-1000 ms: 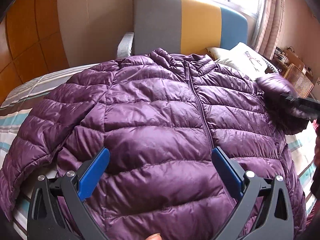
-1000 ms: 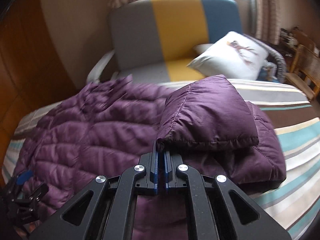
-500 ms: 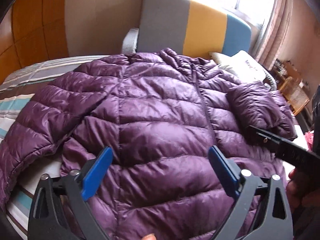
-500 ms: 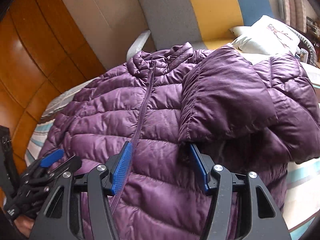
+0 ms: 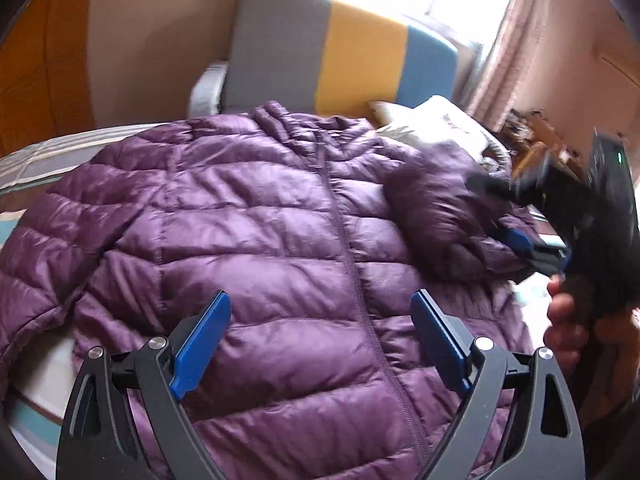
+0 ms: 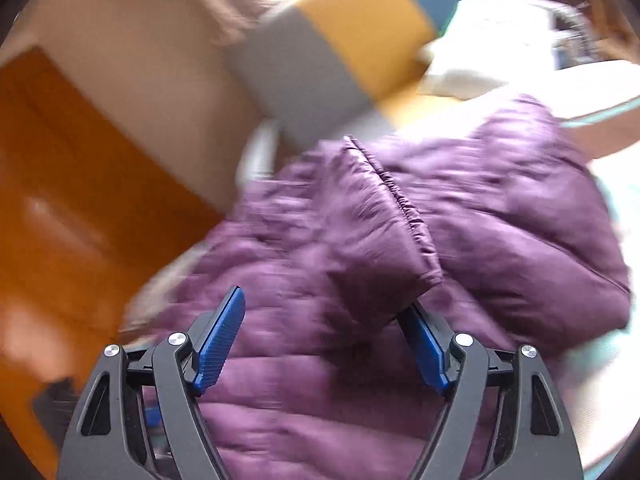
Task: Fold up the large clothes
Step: 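Carry the sleeve with the right gripper across the jacket front toward the left gripper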
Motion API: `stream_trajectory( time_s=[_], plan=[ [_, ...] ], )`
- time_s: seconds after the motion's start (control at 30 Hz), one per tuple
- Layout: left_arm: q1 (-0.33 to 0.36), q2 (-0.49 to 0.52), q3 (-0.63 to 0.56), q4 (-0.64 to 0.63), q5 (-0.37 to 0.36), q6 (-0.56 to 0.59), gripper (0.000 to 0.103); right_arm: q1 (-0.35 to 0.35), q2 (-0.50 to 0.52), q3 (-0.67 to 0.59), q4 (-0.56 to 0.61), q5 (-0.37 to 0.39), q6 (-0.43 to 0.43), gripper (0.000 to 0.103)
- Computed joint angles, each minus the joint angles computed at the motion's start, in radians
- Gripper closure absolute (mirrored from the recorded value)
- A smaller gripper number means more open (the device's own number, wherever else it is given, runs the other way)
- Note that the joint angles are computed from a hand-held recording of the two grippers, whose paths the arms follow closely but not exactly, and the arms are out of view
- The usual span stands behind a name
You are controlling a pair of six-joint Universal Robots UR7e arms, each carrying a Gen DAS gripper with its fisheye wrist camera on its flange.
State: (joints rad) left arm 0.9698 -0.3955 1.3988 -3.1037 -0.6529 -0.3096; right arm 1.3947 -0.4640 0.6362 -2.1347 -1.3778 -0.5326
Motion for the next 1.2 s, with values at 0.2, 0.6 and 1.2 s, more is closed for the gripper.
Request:
stream_trajectory(
  time_s=[0.2,0.6,1.2],
  plan=[
    [0.009,0.03,-0.064,0.031,-0.074,0.018,0.013,0.01,-0.036,0.043,0.034,0.025,-0.079,0.028],
    [0.087,0.076,-0.228,0.206,-0.164,-0.157,0.079,0.007,-0.073,0.16,-0.331,-0.251,-0.091,0.028],
    [0.087,-0.049,0.005,-0.001,0.02,-0.148,0.103,0.044,0.026,0.111,-0.443,-0.43,-0.228,0.026]
  ],
)
